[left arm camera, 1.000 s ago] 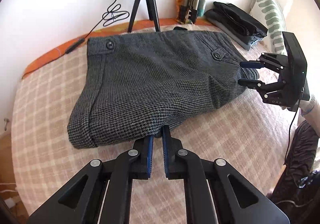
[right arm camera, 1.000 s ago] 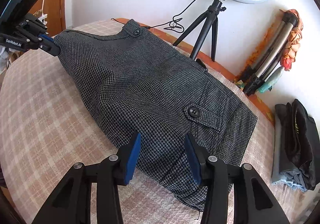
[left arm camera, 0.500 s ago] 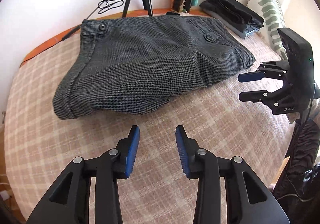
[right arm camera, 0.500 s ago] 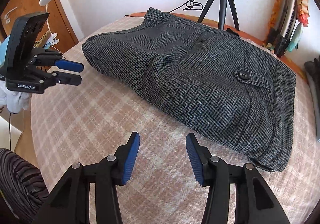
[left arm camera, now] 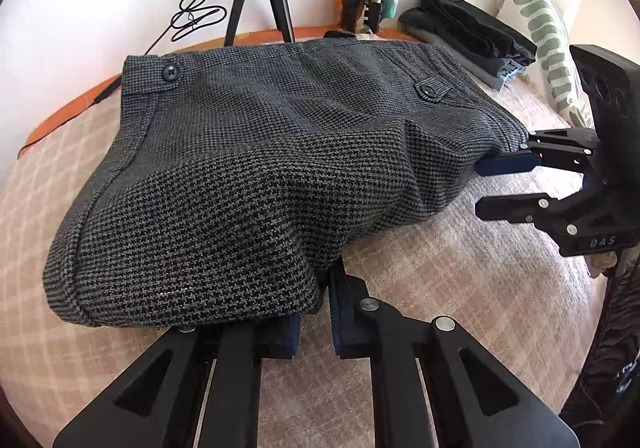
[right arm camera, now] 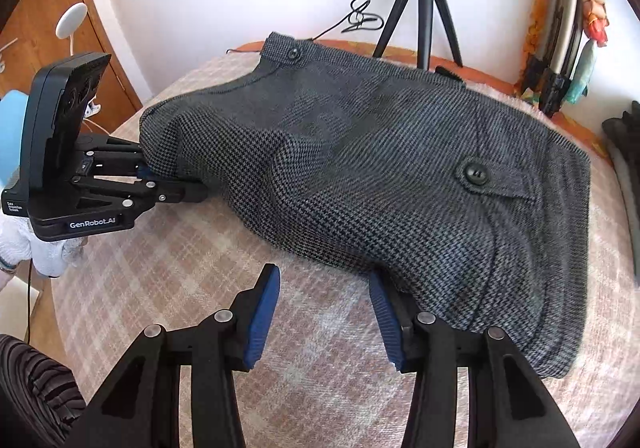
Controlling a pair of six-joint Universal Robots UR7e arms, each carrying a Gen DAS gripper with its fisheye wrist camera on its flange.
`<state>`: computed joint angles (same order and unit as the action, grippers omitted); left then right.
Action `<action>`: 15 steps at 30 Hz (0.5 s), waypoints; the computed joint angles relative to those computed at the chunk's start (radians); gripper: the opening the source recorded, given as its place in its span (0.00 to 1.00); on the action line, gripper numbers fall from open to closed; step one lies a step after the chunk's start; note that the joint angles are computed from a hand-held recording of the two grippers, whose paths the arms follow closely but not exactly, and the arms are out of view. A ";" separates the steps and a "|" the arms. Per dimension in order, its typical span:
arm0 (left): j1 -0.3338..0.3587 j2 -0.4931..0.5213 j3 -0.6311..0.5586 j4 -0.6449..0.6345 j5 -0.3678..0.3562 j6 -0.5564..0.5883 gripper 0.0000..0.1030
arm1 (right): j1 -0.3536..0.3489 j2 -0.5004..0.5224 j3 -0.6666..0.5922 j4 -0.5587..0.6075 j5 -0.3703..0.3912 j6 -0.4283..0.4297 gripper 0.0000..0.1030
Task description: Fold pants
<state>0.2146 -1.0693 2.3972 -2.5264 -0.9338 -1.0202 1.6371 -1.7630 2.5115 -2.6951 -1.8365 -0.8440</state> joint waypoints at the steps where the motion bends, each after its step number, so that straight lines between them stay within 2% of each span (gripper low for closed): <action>1: -0.002 -0.027 -0.008 0.026 -0.011 0.011 0.10 | -0.001 -0.014 -0.003 -0.008 0.015 -0.008 0.46; 4: 0.000 -0.103 -0.055 0.134 -0.049 0.050 0.09 | 0.001 -0.030 -0.015 -0.060 0.036 -0.013 0.46; 8: 0.040 -0.165 -0.117 0.226 -0.140 0.062 0.05 | -0.022 -0.055 -0.037 -0.026 0.072 -0.015 0.49; 10: 0.042 -0.171 -0.129 0.280 -0.145 0.048 0.04 | -0.041 -0.105 -0.025 0.029 0.115 -0.067 0.49; 12: 0.041 -0.181 -0.107 0.261 -0.151 0.026 0.04 | -0.032 -0.120 0.001 0.025 0.129 -0.143 0.51; 15: 0.029 -0.167 -0.103 0.298 -0.148 -0.019 0.04 | 0.012 -0.098 0.044 -0.021 0.073 -0.248 0.54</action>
<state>0.2432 -1.2362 2.2939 -2.2288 -1.0819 -1.0389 1.6489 -1.8610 2.5559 -2.7166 -1.7632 -1.0918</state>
